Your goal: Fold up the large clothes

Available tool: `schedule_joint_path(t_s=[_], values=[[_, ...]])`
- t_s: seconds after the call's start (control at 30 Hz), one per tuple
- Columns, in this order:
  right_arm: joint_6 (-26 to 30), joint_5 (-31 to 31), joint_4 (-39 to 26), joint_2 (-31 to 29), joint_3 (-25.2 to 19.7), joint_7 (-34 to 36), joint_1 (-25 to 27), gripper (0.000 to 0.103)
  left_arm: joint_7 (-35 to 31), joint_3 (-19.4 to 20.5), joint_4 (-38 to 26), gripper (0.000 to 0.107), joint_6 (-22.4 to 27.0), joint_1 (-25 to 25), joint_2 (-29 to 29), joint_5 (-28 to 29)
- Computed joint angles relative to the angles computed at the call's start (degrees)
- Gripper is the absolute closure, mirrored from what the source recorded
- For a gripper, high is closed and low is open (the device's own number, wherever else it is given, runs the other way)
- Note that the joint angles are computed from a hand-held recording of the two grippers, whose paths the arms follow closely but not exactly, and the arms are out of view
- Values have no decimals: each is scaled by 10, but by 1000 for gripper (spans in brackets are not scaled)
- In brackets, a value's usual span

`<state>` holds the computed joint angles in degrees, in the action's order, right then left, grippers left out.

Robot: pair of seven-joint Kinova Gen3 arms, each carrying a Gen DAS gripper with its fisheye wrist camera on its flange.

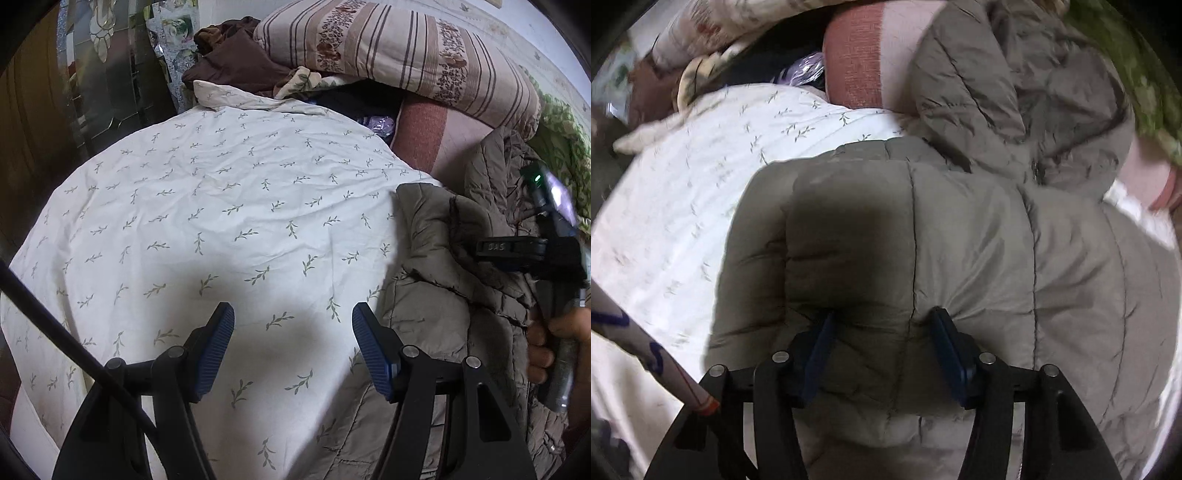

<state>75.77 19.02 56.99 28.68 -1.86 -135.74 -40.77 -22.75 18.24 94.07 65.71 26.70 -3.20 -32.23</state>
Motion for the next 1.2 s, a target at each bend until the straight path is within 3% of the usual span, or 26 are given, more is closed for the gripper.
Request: schedule_joint_path(t_s=[0.07, 0.17, 0.27, 0.37, 0.5, 0.63, 0.7, 0.9, 1.2], values=[[-3, 10, 11, -19, 2, 5, -10, 43, 2, 5, -3, 42, 7, 4, 4, -6], [-27, 35, 85, -91, -4, -12, -31, 37, 10, 13, -6, 42, 18, 16, 6, -19], [7, 91, 165, -165, -21, -55, -63, 31, 30, 30, -15, 42, 47, 39, 13, -49], [56, 108, 245, -241, -94, -116, -44, 31, 59, 51, -23, 42, 78, 74, 13, -89], [82, 88, 351, -339, -188, -210, 2, 28, 95, 88, -34, 42, 126, 133, 21, -153], [116, 67, 419, -407, -206, -303, -35, 26, 112, 112, -45, 42, 173, 205, 43, -197], [132, 58, 431, -426, -210, -328, -50, 26, 120, 113, -50, 42, 189, 235, 53, -209], [176, 53, 427, -450, -279, -356, -13, 25, 118, 91, -65, 42, 187, 291, 70, -201], [196, 70, 406, -441, -359, -366, 43, 23, 116, 70, -62, 42, 157, 297, 58, -173]])
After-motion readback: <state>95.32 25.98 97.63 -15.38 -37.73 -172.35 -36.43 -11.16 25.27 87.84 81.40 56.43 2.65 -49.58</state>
